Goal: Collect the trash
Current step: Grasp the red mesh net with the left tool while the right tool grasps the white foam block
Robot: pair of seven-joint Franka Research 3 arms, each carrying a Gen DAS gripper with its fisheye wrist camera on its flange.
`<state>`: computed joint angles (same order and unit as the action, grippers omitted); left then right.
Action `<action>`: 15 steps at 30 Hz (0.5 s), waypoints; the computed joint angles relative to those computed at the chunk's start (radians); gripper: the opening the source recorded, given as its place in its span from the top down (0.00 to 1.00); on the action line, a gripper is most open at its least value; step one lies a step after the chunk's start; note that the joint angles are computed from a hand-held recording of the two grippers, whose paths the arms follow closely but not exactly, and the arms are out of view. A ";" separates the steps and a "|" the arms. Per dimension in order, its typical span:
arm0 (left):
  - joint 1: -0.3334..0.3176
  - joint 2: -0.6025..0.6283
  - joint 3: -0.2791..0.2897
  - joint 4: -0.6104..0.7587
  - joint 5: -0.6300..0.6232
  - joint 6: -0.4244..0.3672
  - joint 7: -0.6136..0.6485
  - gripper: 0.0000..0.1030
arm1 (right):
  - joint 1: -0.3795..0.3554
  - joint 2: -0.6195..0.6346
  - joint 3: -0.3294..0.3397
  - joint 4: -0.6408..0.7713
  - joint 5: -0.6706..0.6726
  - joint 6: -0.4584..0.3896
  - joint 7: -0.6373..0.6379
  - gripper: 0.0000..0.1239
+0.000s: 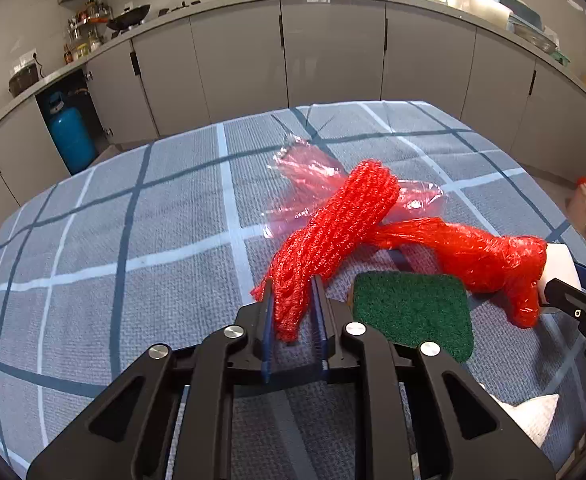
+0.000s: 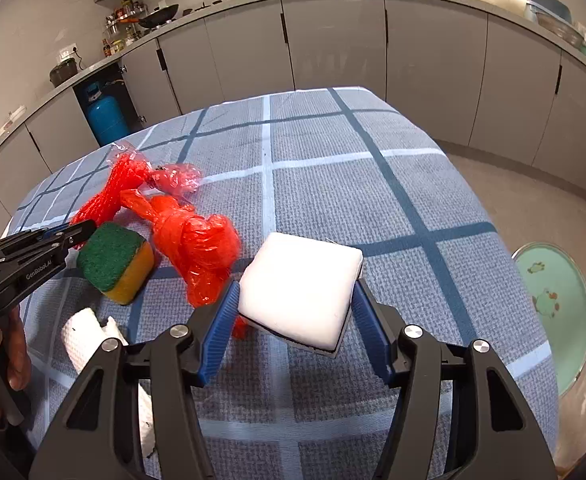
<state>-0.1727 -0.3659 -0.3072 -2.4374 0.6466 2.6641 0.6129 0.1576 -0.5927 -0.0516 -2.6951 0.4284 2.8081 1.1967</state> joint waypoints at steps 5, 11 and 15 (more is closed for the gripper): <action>0.010 -0.048 -0.009 -0.012 0.018 -0.018 -0.018 0.85 | -0.004 -0.032 -0.005 -0.016 0.002 0.025 -0.005 0.55; 0.033 -0.097 -0.049 0.001 0.084 -0.080 -0.070 0.85 | -0.013 -0.050 -0.010 -0.027 -0.009 0.044 -0.009 0.55; 0.011 -0.094 -0.053 0.020 0.089 -0.095 -0.067 0.85 | -0.017 -0.066 -0.017 -0.036 -0.008 0.048 -0.012 0.55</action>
<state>-0.1621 -0.4598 -0.3603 -2.4176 0.7357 2.5691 0.5459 0.1409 -0.6589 -0.0691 -2.7314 0.4200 2.8557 1.1842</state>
